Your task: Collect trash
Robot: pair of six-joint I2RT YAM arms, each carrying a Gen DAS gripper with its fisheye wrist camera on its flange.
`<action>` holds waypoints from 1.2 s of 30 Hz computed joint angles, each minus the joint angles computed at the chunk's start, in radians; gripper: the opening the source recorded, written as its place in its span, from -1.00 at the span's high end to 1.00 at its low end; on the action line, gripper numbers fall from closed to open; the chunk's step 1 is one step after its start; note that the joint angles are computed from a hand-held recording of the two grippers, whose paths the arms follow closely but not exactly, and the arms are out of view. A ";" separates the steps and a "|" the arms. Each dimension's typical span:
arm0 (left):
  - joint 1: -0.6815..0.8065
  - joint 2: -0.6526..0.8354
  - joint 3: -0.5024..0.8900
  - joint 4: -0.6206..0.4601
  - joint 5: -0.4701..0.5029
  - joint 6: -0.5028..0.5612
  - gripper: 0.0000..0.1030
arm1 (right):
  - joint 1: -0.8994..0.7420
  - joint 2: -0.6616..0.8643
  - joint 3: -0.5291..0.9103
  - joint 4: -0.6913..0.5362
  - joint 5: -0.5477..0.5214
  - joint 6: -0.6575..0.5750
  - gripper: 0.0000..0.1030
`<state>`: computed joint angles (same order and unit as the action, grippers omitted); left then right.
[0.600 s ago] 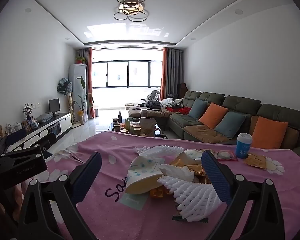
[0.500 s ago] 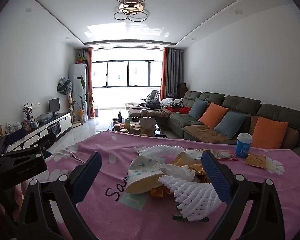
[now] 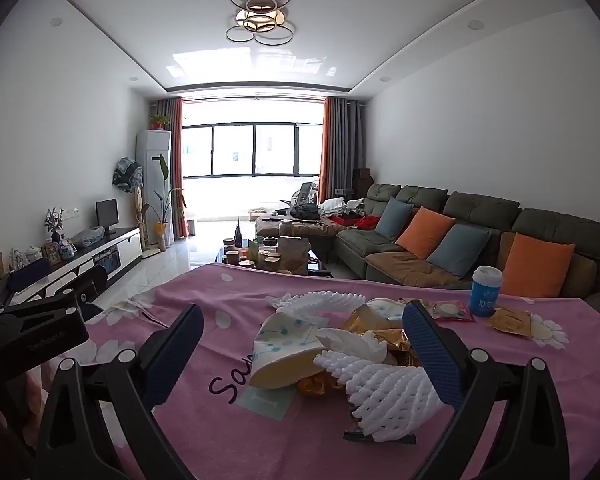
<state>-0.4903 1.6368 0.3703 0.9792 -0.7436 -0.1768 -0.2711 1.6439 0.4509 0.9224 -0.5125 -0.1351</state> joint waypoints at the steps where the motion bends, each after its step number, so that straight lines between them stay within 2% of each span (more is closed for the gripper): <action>1: 0.004 -0.001 -0.004 0.004 0.003 0.001 -0.89 | -0.006 -0.005 0.003 -0.011 -0.008 -0.001 -0.87; 36: -0.026 -0.005 -0.022 0.035 -0.037 0.002 -0.89 | -0.024 -0.018 -0.006 -0.001 -0.015 0.007 -0.87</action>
